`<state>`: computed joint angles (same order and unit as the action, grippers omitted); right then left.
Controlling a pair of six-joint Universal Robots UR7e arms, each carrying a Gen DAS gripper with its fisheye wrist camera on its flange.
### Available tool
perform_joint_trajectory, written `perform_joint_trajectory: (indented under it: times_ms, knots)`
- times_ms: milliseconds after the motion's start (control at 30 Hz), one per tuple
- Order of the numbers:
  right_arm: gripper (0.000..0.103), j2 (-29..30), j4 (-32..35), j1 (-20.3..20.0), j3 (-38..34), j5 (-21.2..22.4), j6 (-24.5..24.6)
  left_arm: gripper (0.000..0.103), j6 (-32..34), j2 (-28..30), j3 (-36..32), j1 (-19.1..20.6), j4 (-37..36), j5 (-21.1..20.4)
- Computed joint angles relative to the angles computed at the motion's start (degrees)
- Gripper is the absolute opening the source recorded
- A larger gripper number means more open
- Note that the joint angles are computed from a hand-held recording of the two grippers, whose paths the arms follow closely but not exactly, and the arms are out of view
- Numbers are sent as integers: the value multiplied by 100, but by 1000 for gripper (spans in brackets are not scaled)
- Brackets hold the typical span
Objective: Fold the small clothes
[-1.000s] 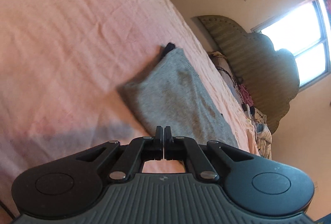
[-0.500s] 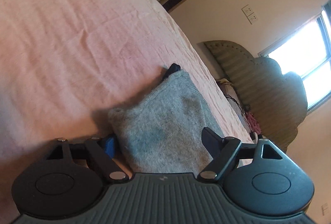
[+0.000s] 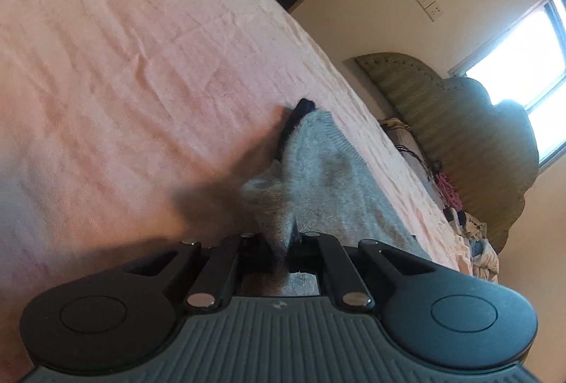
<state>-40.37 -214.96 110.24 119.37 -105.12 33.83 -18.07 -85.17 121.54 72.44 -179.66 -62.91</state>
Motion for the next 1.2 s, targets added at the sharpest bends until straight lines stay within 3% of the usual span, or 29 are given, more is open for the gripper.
perform_joint_trajectory:
  times_ms: [100,267,367,433,500,533,567,633,700,800,900,1000,1033,1067,1100,1133,1167,1200]
  knots:
    - [13,-248,-18,65,119,158,-358,4,105,-544,295,-106,118,-399]
    - [13,-962,692,76,595,-123,-723,4,-9,-1224,663,41,1125,-518]
    - [23,-1141,1167,-23,803,-310,-628,8,-118,-1558,817,149,1464,-516]
    - [37,-1316,1033,-134,992,-64,-663,19,-91,-1763,813,16,1457,-145]
    - [78,-1442,553,-71,1054,-345,-888,51,396,-1757,733,-178,1032,323]
    - [83,-1483,409,-26,990,-577,-1078,61,752,-1624,612,-257,792,514]
    - [84,-1557,491,-25,832,-739,-1344,71,1155,-1413,439,-304,547,640]
    - [84,-1645,943,-120,428,-715,-1779,71,1971,-848,-43,-327,201,730]
    - [82,-1545,1423,-240,-105,-676,-2155,71,2406,-195,-685,-245,349,692]
    - [81,-1104,2309,-342,-1145,-846,-2734,70,2221,727,-1814,44,1344,371]
    - [79,-613,3127,-420,-2053,-1018,-3073,70,2393,1473,-2612,100,1962,518]
    - [79,-167,3748,-441,-2794,-1169,-3316,69,2654,1893,-2960,82,2265,631]
    - [79,-78,3885,-465,-2936,-1124,-3332,63,2698,1989,-3052,83,2420,671]
    - [78,-17,4041,-482,-3035,-1032,-3343,45,2799,2089,-3079,59,2407,851]
    - [68,36,4236,-513,-3137,-866,-3399,23,3127,2139,-3005,4,2153,1019]
    - [59,80,4385,-525,-3189,-734,-3487,12,3332,2140,-2977,4,2140,947]
    - [34,140,4562,-512,-3265,-721,-3566,7,3452,2113,-2895,-13,1992,923]
    - [20,211,4694,-482,-3350,-797,-3669,5,3661,2116,-2765,-81,1604,1138]
